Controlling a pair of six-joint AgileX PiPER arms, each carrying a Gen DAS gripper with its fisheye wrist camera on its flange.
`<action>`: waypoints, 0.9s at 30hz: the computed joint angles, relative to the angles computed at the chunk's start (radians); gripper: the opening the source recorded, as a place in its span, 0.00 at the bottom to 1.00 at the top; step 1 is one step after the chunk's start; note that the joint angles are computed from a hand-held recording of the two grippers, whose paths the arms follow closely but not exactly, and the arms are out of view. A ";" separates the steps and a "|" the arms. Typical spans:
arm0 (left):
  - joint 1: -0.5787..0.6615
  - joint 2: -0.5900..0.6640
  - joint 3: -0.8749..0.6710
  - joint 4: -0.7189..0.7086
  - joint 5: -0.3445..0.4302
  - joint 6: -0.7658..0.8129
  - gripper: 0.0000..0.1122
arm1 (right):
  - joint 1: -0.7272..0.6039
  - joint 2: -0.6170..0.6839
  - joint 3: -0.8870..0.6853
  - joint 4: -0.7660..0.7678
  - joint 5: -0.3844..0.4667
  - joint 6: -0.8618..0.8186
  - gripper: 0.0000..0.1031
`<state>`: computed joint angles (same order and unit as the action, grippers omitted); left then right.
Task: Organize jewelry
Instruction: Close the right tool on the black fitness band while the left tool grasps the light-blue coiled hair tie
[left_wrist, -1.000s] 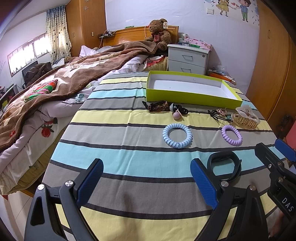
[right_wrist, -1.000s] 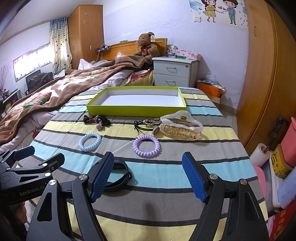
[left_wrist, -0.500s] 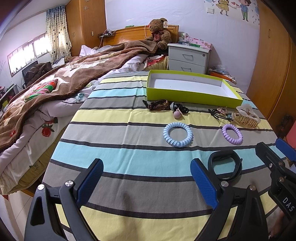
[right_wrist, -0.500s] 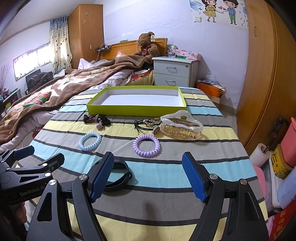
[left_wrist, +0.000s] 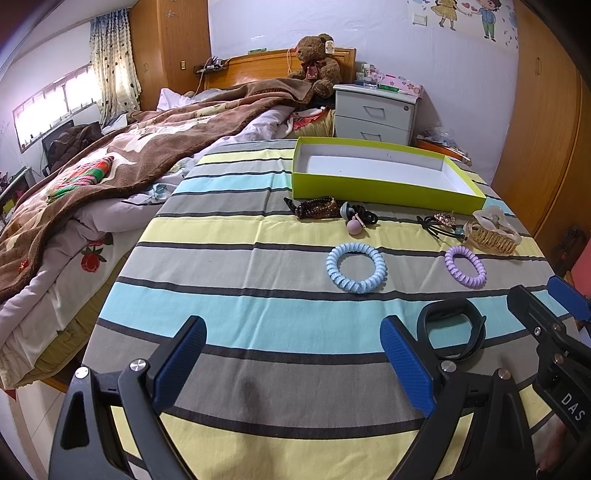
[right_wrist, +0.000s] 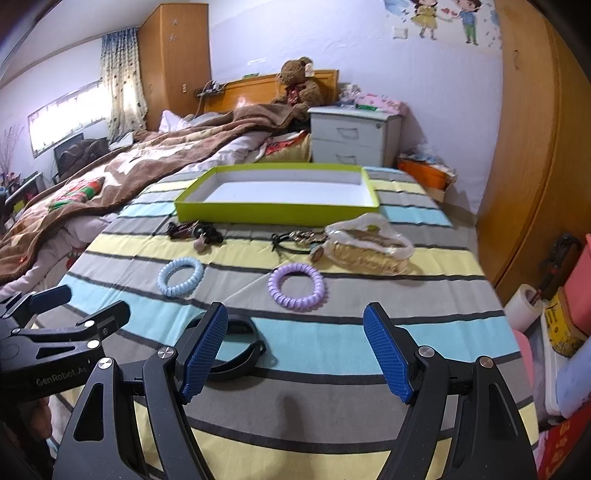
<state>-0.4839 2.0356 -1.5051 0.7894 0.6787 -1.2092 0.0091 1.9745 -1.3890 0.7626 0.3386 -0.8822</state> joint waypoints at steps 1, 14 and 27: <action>0.006 0.000 0.002 -0.008 -0.014 0.014 0.86 | -0.006 0.018 -0.024 -0.003 0.026 0.000 0.74; 0.139 0.011 -0.006 -0.319 -0.147 0.306 0.84 | 0.024 0.151 -0.220 -0.212 0.219 0.175 0.61; 0.184 0.056 -0.077 -0.518 -0.123 0.499 0.82 | 0.043 0.186 -0.276 -0.304 0.272 0.216 0.25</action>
<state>-0.3003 2.0913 -1.5820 0.2714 0.5555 -0.7104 0.0522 2.1609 -1.6646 0.4588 0.6110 -0.6658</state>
